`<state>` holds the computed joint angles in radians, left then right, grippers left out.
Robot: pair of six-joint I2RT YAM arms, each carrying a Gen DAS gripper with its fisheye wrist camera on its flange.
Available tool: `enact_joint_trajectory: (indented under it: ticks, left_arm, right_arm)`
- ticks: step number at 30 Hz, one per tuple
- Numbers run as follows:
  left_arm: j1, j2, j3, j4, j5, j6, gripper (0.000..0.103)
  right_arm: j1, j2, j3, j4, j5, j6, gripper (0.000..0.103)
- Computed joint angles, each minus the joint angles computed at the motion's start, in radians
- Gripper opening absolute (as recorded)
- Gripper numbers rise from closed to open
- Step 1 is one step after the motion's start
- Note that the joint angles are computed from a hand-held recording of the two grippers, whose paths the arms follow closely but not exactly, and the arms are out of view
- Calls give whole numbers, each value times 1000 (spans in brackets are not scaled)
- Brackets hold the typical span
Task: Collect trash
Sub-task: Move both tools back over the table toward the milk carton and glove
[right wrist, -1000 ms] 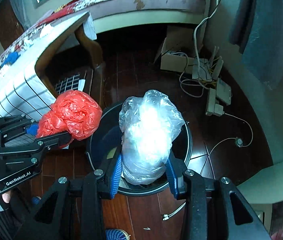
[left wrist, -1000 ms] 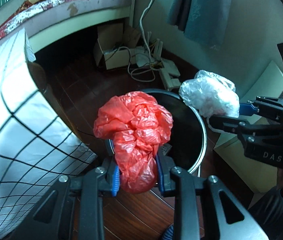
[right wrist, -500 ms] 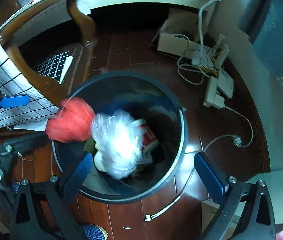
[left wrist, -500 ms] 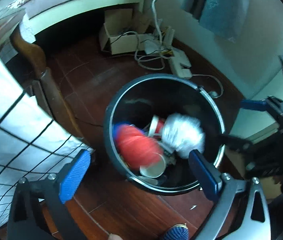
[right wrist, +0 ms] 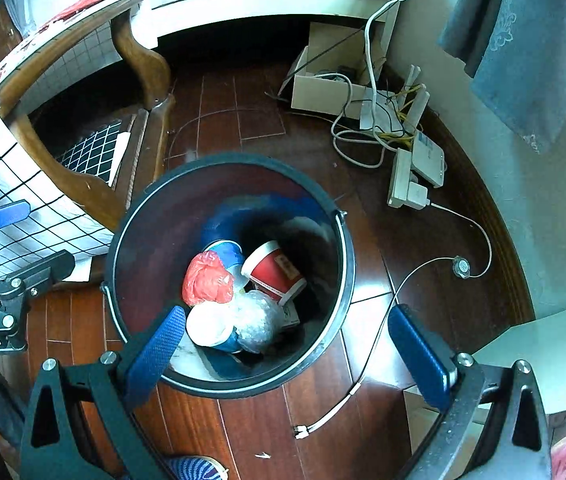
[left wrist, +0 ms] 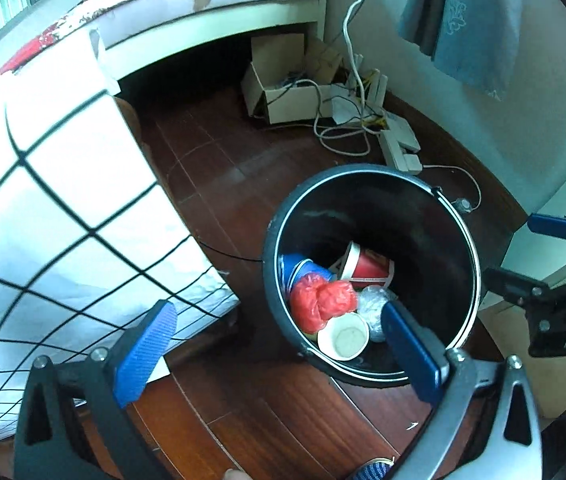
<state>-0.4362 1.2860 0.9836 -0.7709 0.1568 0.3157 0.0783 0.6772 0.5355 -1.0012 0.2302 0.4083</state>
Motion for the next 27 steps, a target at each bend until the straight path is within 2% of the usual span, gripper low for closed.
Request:
enact_joint_trajectory:
  ticks: [14,20,27]
  left_arm:
    - [55,-93,49,-83,33,37,102]
    - [127,-136,73,-130,68,83,102]
    - [236,-163,101,-170,113,135,102]
  right_arm:
    - [307,24,142,-168,158,271,102]
    - [489,95,236,-243,243,422,102]
    - [641,198,332,-293,310,536,102]
